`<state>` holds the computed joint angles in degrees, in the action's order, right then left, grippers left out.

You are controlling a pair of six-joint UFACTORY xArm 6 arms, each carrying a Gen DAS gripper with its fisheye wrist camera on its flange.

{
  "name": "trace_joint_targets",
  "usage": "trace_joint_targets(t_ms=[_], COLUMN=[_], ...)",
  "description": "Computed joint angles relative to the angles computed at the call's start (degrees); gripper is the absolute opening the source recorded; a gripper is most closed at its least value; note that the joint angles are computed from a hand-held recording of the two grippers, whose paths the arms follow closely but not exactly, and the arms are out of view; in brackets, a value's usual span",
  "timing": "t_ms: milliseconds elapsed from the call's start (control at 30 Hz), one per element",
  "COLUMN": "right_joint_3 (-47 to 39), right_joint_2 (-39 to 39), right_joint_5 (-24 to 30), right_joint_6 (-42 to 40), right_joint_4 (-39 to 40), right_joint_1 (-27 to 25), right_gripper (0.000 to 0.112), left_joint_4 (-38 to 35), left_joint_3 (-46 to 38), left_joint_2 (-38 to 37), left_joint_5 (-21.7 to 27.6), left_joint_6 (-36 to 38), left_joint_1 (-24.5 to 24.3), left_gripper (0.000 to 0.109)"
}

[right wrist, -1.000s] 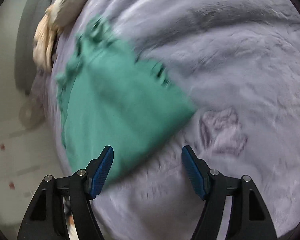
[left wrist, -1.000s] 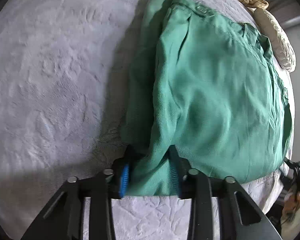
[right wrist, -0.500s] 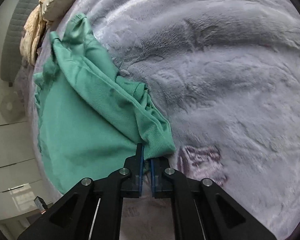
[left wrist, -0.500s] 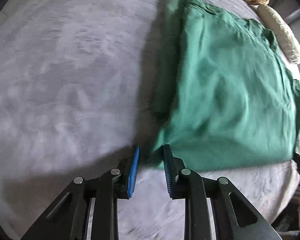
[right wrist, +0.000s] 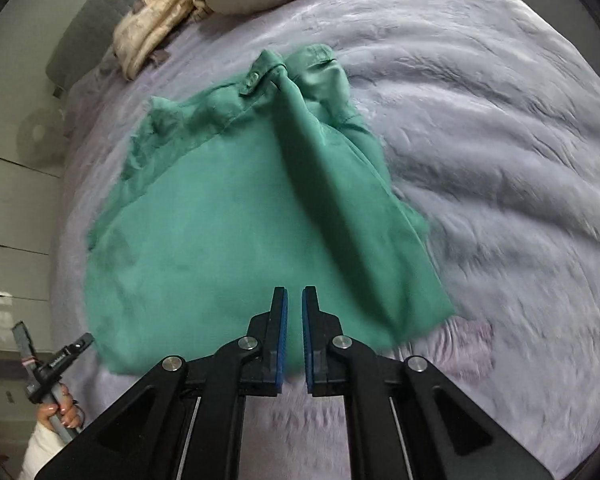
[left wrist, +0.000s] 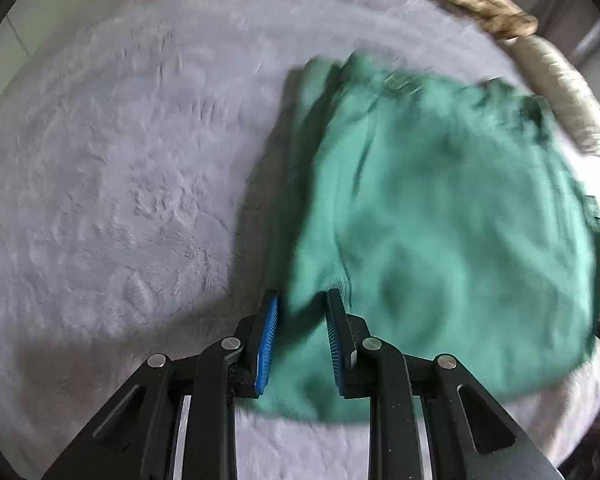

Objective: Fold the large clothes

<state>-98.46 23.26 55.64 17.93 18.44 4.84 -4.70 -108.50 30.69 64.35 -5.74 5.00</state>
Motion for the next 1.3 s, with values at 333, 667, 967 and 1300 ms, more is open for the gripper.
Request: trace_joint_targets(t_ms=[333, 667, 967, 1300], right_joint_3=[0.44, 3.97, 6.67, 9.39], right_joint_2=[1.6, -3.12, -7.34, -10.46], right_joint_5=[3.17, 4.47, 5.99, 7.65], right_joint_6=[1.97, 1.99, 1.2, 2.47], right_joint_4=[-0.53, 0.12, 2.2, 2.52], right_joint_1=[-3.04, -2.46, 1.51, 8.68], right_gripper=[0.001, 0.002, 0.006, 0.008], left_joint_4=[-0.7, 5.87, 4.73, 3.72], left_joint_3=[1.29, 8.92, 13.25, 19.07], left_joint_2=[-0.68, -7.43, -13.62, -20.2], left_joint_5=[-0.97, -1.99, -0.96, 2.6], left_joint_6=[1.59, -2.71, -0.22, 0.77], left_joint_1=[0.62, 2.55, 1.66, -1.23], left_gripper=[0.025, 0.025, 0.026, 0.026])
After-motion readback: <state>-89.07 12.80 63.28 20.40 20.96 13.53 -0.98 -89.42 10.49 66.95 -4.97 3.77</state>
